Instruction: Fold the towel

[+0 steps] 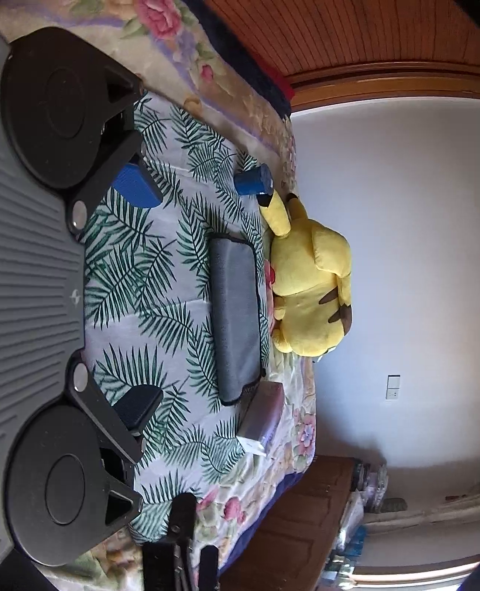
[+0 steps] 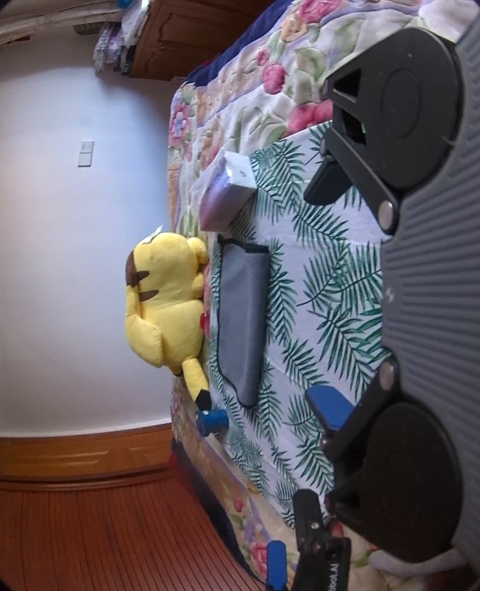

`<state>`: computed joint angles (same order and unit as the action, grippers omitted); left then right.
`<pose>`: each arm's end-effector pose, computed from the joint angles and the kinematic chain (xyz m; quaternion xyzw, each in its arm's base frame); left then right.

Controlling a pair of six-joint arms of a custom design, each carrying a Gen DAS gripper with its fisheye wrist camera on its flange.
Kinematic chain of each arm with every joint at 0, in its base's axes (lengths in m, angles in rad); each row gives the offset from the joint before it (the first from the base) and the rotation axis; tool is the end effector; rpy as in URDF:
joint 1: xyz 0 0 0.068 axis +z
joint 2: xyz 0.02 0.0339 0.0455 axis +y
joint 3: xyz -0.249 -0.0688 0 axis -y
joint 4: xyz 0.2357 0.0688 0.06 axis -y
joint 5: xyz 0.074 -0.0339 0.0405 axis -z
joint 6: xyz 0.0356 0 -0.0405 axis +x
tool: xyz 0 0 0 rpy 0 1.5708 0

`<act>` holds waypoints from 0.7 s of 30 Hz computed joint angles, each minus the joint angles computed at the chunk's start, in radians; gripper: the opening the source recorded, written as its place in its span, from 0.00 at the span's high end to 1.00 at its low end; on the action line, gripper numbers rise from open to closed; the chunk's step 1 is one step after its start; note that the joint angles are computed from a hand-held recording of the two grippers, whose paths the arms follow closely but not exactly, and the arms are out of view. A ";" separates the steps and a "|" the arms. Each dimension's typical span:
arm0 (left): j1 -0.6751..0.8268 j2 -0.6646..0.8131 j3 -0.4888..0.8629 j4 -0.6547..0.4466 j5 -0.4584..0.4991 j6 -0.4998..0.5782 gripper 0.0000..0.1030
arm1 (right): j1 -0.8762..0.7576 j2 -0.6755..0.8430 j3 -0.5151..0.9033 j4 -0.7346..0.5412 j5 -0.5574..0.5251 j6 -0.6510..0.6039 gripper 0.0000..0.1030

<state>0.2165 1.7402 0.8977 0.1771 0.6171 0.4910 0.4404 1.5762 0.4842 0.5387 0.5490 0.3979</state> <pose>0.3411 0.0539 0.1594 0.2488 0.8306 -0.1118 0.4855 0.2540 0.0991 0.1261 0.1141 0.8433 -0.0254 0.5246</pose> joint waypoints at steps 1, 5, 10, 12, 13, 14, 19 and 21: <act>0.003 0.002 -0.002 0.006 0.001 0.000 0.00 | -0.002 0.000 -0.002 0.002 0.001 0.004 0.00; 0.012 0.014 -0.002 0.023 0.009 -0.016 0.00 | 0.004 0.001 -0.012 0.029 0.015 0.004 0.00; 0.022 0.006 -0.029 0.083 0.012 -0.028 0.00 | 0.017 0.001 -0.026 0.061 0.043 -0.006 0.00; 0.025 0.002 -0.041 0.107 0.014 -0.031 0.00 | 0.018 0.000 -0.031 0.072 0.049 -0.008 0.00; 0.026 -0.001 -0.047 0.121 0.014 -0.034 0.00 | 0.017 0.001 -0.030 0.075 0.051 -0.009 0.00; 0.028 -0.003 -0.052 0.131 0.016 -0.035 0.00 | 0.014 0.000 -0.035 0.082 0.050 -0.013 0.00; 0.033 -0.018 -0.078 0.177 0.031 -0.035 0.00 | 0.029 0.001 -0.043 0.110 0.078 -0.034 0.00; 0.034 -0.022 -0.084 0.182 0.036 -0.035 0.00 | 0.035 0.001 -0.047 0.122 0.088 -0.044 0.00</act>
<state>0.2508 1.7186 0.8134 0.3595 0.6535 0.4558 0.4755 1.5772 0.4376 0.6602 0.6371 0.3540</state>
